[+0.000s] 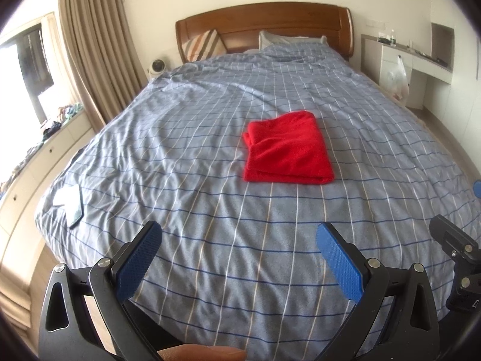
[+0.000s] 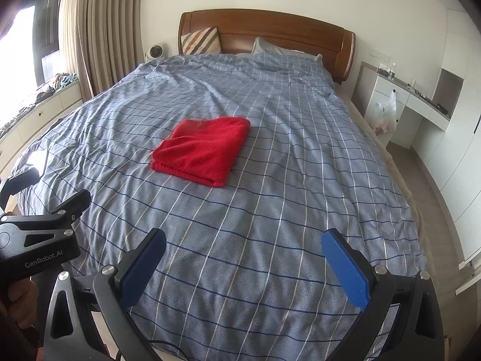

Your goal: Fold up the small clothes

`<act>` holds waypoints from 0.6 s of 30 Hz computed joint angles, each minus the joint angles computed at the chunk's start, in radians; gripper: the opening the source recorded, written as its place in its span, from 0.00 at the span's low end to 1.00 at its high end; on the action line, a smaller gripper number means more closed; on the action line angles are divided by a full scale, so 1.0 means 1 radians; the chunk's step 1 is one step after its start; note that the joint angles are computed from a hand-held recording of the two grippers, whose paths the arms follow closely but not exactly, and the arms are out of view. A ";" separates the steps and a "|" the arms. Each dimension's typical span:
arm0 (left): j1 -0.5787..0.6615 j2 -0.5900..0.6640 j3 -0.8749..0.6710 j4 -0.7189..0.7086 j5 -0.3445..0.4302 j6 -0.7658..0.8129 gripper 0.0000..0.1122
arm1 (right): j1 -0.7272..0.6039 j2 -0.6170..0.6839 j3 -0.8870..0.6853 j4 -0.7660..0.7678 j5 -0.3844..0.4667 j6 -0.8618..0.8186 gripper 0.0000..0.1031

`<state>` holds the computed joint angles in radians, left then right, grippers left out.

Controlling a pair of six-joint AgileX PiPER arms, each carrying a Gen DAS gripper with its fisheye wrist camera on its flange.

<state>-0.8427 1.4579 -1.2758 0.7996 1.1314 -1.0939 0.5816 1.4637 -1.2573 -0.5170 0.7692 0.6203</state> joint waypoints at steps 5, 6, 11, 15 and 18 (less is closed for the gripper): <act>0.025 -0.024 0.017 -0.045 -0.058 0.019 0.92 | -0.006 0.002 0.002 0.003 -0.002 -0.004 0.99; 0.028 -0.030 0.022 -0.051 -0.067 0.016 0.92 | -0.009 0.001 0.003 0.006 -0.003 -0.006 0.99; 0.034 -0.041 0.030 -0.067 -0.090 0.019 0.92 | -0.013 0.001 0.007 0.011 -0.009 -0.012 0.99; 0.027 -0.033 0.021 -0.050 -0.073 0.005 0.92 | -0.015 0.005 0.004 0.020 -0.012 -0.019 0.99; 0.018 -0.033 0.024 -0.032 -0.064 -0.002 0.92 | -0.015 0.005 0.002 0.021 -0.011 -0.019 0.99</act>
